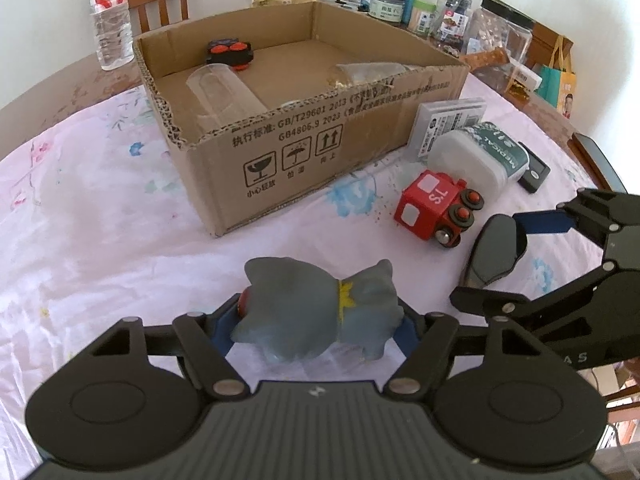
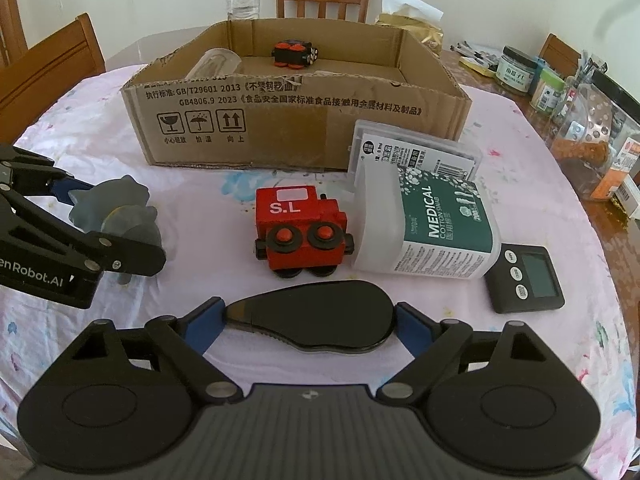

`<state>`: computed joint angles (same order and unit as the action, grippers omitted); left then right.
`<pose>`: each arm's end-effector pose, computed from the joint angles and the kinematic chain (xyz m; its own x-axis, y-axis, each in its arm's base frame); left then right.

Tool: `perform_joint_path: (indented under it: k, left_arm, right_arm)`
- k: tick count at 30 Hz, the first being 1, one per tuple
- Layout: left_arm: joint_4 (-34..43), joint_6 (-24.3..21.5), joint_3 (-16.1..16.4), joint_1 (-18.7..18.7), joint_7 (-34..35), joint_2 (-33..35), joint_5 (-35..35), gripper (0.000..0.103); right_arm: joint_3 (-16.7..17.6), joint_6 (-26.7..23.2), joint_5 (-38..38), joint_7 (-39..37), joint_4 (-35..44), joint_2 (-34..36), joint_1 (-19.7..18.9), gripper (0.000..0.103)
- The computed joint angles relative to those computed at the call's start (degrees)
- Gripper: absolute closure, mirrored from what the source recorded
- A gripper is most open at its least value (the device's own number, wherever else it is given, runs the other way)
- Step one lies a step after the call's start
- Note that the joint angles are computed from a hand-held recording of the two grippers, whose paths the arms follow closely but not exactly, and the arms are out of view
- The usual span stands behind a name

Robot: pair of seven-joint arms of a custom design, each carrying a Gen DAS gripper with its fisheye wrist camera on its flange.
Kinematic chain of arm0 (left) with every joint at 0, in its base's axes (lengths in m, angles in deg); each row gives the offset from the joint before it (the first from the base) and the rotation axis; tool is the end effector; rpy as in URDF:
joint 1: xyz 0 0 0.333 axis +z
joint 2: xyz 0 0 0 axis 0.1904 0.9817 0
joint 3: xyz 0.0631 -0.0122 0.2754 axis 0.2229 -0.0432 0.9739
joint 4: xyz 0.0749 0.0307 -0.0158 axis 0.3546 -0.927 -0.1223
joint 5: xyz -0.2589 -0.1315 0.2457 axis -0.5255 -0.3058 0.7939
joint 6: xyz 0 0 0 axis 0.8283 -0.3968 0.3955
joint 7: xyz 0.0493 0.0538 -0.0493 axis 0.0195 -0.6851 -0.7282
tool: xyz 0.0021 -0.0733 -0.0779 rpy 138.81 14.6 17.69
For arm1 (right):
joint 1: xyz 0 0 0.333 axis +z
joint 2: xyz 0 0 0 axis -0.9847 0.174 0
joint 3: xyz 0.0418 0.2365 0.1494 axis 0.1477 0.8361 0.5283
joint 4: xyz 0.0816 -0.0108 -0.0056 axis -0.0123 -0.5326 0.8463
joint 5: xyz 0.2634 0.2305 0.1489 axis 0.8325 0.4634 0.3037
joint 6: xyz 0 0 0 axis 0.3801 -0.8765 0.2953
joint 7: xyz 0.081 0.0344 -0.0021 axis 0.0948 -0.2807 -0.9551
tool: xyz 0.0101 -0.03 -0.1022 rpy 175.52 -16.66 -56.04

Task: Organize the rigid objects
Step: 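Carry the elephant and black case to the box and release both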

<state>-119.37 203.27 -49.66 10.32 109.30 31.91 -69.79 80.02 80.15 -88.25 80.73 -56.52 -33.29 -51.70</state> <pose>0.7266 -0.1711 0.3290 -0.8054 -0.5883 0.0721 -0.5300 0.6604 -0.5320 0.5905 0.2722 0.3115 -0.2252 -0.9733 0.0451 -0.7981 0.1577 -0.5816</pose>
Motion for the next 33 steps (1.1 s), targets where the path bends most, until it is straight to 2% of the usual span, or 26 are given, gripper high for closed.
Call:
perform_joint_path:
  k: [9,14,19,23,28,33]
  left_arm:
    - [1.6,-4.1,0.2,0.2,1.1,-0.9,0.7,0.031]
    - [3.2,-7.0,0.9,-0.3,-0.2,-2.0,1.0,0.031]
    - [1.4,-6.2,1.2,-0.8,-2.3,-5.1,0.6,0.031]
    - [-0.5,-3.7,1.4,-1.5,-4.5,-7.3,0.4,0.031]
    - [-0.5,-0.8,2.5,-3.4,-10.0,-8.4,1.8,0.031]
    - [2.8,0.1,3.9,-5.9,-17.4,-7.0,5.2,0.031]
  right_arm:
    - [1.9,-1.2,3.8,-7.6,-1.5,-3.3,-1.8,0.01]
    - [3.0,0.2,6.4,-12.7,-3.8,-7.2,-4.1,0.01]
    - [4.0,3.8,10.2,-22.0,-4.5,-9.7,-7.6,0.01]
    - [4.3,6.8,14.1,-31.3,-2.4,-9.3,-10.3,0.01]
    - [4.6,9.8,21.9,-42.9,2.6,-6.0,-13.7,0.01]
    - [6.0,10.3,31.5,-54.8,10.7,0.3,-17.4,0.01]
